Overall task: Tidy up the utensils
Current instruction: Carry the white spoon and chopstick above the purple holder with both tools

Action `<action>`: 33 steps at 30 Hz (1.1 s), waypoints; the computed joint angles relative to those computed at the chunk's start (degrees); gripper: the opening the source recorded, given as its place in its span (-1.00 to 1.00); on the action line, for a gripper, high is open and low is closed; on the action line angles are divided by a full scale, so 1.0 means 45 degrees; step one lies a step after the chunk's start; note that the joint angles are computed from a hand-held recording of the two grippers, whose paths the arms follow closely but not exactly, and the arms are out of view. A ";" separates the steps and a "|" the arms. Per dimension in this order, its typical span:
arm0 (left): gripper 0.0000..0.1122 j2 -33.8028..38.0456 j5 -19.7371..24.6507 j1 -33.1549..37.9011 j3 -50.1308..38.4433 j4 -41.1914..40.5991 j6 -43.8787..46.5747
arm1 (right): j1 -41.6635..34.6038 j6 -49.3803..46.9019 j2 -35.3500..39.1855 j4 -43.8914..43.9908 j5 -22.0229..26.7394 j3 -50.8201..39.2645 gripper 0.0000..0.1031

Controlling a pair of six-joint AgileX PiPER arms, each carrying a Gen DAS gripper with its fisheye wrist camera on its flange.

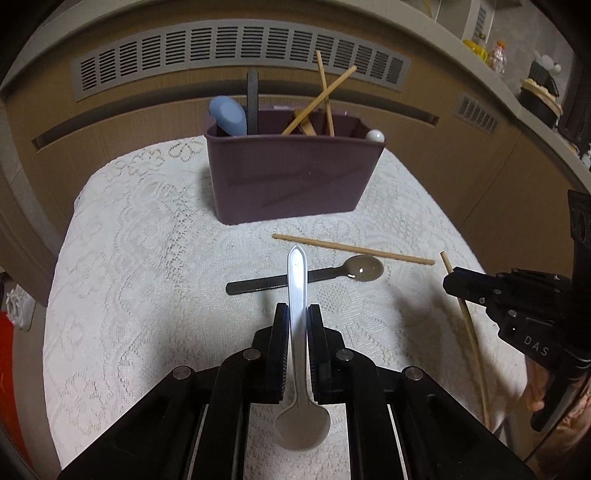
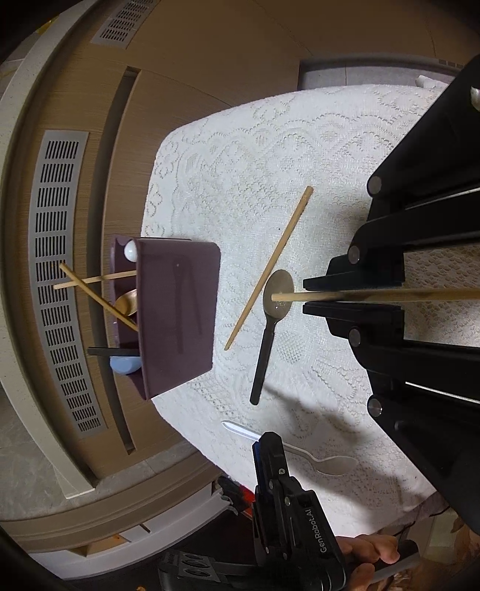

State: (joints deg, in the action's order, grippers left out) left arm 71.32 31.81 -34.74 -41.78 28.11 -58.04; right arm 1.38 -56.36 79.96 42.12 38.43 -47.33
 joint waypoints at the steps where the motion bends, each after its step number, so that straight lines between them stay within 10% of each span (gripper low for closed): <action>1: -0.82 -0.0175 0.0038 -0.0111 0.0023 0.0167 -0.0277 | -0.0058 0.0064 -0.0094 -0.0024 0.0143 -0.0056 -0.90; 15: -0.82 -0.2428 0.0998 -0.1051 -0.1018 0.2068 -0.1778 | -0.1060 -0.0158 -0.1940 0.1250 0.1808 -0.1431 -0.90; 24: -0.82 -0.1114 -0.0078 0.0507 -0.5351 0.4348 -0.0432 | -0.0100 0.1581 -0.0421 0.1517 0.1300 -0.7772 -0.90; 33: -0.82 0.1429 -0.2727 0.4148 -0.7933 -0.0488 0.4571 | 0.1479 0.4863 0.3368 -0.1534 0.0825 -1.3141 -0.90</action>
State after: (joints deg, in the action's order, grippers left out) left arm 77.75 19.54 -16.07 -77.48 25.92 -37.47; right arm 8.03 -34.47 95.12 35.22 42.14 -106.46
